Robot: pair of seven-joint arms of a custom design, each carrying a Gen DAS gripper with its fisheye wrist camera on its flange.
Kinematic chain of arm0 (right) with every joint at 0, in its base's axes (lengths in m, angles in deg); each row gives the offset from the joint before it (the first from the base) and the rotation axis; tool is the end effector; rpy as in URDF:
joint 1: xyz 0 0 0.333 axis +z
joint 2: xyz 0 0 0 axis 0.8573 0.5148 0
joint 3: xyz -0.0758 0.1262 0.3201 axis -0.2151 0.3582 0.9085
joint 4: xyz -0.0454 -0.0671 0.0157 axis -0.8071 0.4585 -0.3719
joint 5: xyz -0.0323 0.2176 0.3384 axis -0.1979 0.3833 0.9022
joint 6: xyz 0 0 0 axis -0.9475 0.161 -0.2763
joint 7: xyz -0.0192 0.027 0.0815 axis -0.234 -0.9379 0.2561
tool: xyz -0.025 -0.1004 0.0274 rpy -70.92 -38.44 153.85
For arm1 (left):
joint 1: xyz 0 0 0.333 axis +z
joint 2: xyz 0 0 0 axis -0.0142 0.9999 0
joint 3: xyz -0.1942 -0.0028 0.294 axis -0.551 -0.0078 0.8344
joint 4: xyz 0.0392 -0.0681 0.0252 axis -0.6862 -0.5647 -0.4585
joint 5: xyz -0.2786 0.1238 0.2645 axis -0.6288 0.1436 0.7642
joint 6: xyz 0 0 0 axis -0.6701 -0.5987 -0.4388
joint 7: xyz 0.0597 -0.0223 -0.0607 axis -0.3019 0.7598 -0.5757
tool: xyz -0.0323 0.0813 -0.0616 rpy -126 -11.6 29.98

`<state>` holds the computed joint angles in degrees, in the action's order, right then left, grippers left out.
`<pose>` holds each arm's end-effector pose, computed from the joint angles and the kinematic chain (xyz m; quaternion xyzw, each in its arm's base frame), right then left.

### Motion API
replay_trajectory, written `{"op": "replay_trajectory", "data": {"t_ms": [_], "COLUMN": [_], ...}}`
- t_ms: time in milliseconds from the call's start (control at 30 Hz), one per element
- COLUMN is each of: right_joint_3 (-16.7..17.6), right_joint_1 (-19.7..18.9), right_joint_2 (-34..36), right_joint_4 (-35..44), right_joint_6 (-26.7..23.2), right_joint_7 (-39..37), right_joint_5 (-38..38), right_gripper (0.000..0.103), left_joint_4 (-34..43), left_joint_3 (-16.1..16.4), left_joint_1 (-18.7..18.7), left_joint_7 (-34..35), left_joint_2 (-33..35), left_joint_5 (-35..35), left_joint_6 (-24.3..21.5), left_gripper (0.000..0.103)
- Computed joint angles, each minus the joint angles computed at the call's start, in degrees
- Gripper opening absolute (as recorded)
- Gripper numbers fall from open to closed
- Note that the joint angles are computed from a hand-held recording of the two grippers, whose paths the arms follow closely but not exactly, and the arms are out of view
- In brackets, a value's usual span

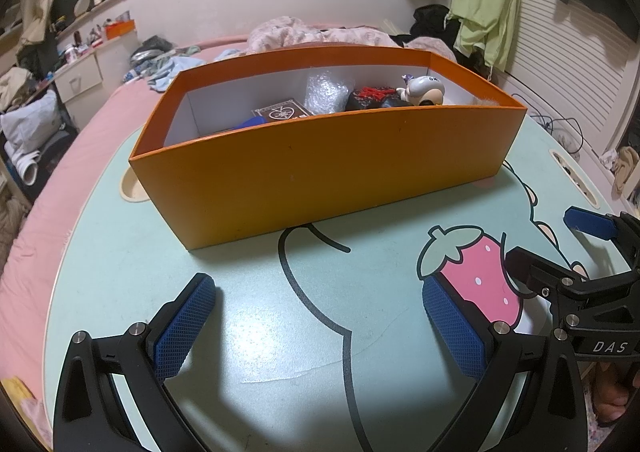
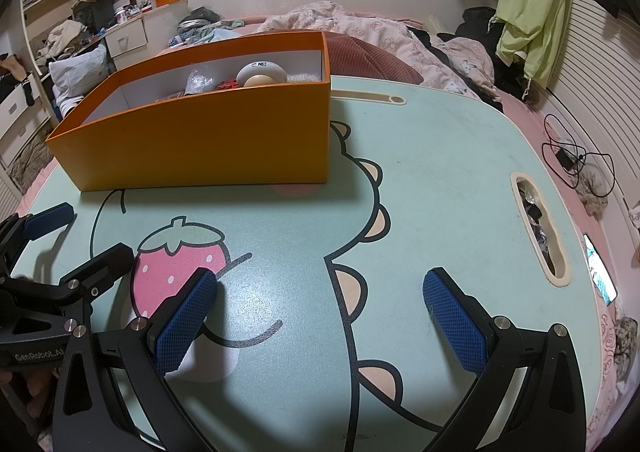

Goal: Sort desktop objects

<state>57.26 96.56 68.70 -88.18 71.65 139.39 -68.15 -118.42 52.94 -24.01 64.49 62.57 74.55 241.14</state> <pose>0.6340 0.4494 0.2694 -0.6219 0.7064 -0.2210 0.2559 0.5821 -0.3354 0.2807 -0.6760 0.6455 -0.2436 0.2589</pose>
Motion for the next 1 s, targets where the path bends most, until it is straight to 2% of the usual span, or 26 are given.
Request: {"op": "replay_trajectory", "data": {"t_ms": [667, 767, 833, 900, 967, 1000], "right_joint_3": [-0.2, -0.2, -0.2, -0.2, -0.2, -0.2], "right_joint_1": [0.2, 0.2, 0.2, 0.2, 0.3, 0.3], "right_joint_2": [0.0, 0.0, 0.0, 0.1, 0.1, 0.1], "right_joint_4": [0.1, 0.1, 0.0, 0.1, 0.2, 0.2], "right_joint_6": [-0.3, -0.2, -0.1, -0.2, -0.3, -0.4], "right_joint_7": [0.6, 0.9, 1.2, 1.3, 1.5, 1.5], "right_joint_5": [0.0, 0.0, -0.1, 0.0, 0.0, -0.1], "right_gripper": [0.103, 0.103, 0.103, 0.103, 0.103, 0.103], "left_joint_4": [-0.5, -1.1, -1.9, -1.4, 0.5, 1.5], "left_joint_3": [-0.1, 0.8, 1.6, 1.2, 0.3, -0.4], "left_joint_1": [0.3, 0.0, -0.6, -0.2, 1.5, 2.8], "left_joint_7": [0.3, -3.4, -8.2, -10.3, -9.2, -6.5], "left_joint_2": [-0.5, -1.5, -3.8, -6.1, -6.6, -6.7], "left_joint_5": [-0.3, 2.7, 7.4, 11.2, 12.3, 10.5], "left_joint_6": [0.1, 1.3, -0.2, -2.1, -1.8, -0.9], "left_gripper": [0.103, 0.103, 0.103, 0.103, 0.102, 0.098]}}
